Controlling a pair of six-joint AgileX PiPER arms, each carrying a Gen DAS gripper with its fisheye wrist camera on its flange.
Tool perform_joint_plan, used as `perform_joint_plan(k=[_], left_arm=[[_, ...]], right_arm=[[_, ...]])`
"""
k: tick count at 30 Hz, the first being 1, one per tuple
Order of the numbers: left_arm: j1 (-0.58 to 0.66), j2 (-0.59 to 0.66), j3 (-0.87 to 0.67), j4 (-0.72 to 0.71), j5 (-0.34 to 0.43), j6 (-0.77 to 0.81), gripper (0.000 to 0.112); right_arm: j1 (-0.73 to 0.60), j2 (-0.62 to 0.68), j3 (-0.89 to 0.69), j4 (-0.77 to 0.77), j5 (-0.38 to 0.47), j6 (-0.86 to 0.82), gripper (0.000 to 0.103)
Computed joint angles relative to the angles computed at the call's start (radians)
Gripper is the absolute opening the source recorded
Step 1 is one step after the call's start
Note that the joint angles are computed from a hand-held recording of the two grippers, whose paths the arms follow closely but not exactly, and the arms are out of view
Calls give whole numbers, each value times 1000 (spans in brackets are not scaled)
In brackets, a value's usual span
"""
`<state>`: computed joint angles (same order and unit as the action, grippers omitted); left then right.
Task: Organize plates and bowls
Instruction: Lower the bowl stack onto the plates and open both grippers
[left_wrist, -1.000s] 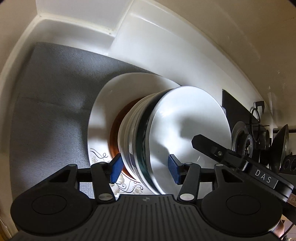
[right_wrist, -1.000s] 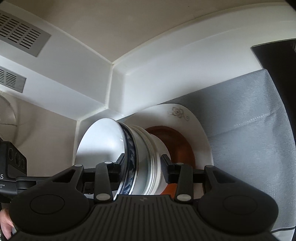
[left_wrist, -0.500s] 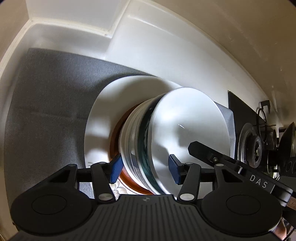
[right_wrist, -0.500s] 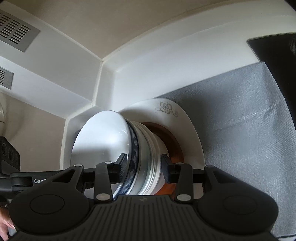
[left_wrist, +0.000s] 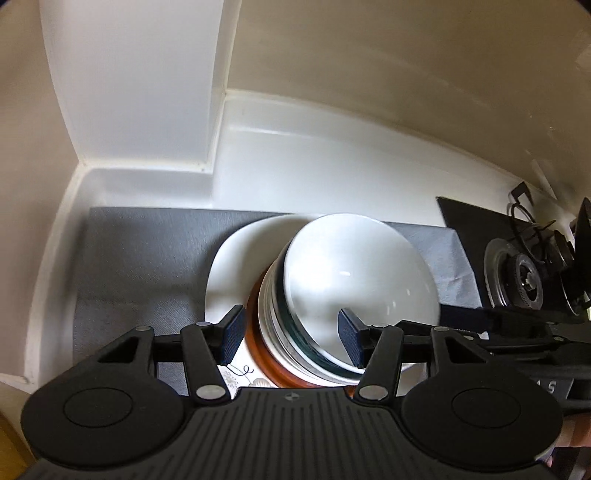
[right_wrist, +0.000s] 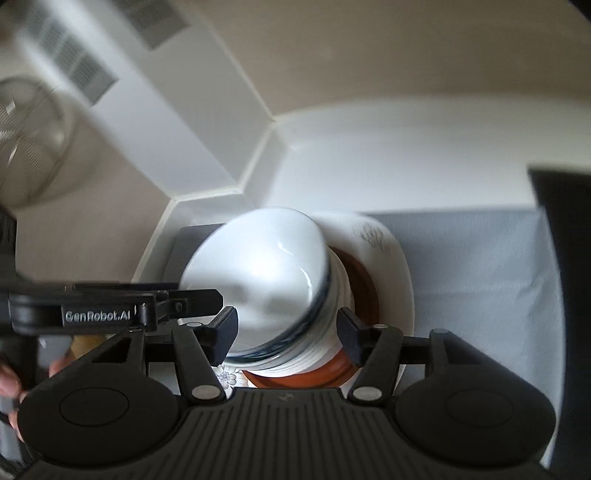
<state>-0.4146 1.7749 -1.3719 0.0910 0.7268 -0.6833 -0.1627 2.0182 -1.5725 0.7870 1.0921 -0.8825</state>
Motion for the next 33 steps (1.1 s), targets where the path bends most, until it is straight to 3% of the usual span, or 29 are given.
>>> perform_joint_plan(k=[5,7,9,10,19,22,24,25,28,30,31,33], left_arm=[[23,-55,58,-96,-62,74,51],[19,-61,66,-100,-72,84,41],[16,-68,74,-93,-74,94,33],[15,-66,77,-92,-78,91,32],[-10,-62,100,-10,-94,36,30],[-60,-90,90,90,-61,-51,31],[-115,-117,80,190,-18,-143,45],[-141,-135,79,230,-1,-188,49],[-232,-173,46,343,122,-346,60],[-291,-204,18,373,210,-430,83],[-327,-222,5,398,253,-480,88],[-415,-239,-47,455,365,-569,93]], right_arm=[[13,-44,22,-12,-39,-36,64],[14,-51,26,-24,-57,-33,49],[17,-58,38,-35,-89,-26,24],[18,-58,43,-37,-104,-18,19],[20,-82,122,19,-177,-105,16],[17,-125,165,43,-199,-128,24],[0,-177,220,101,-208,-184,53],[-5,-207,251,123,-219,-203,59],[-34,-317,347,160,-245,-227,63],[-68,-386,391,169,-237,-235,68],[-87,-417,408,161,-227,-237,71],[-126,-481,426,102,-194,-200,87]])
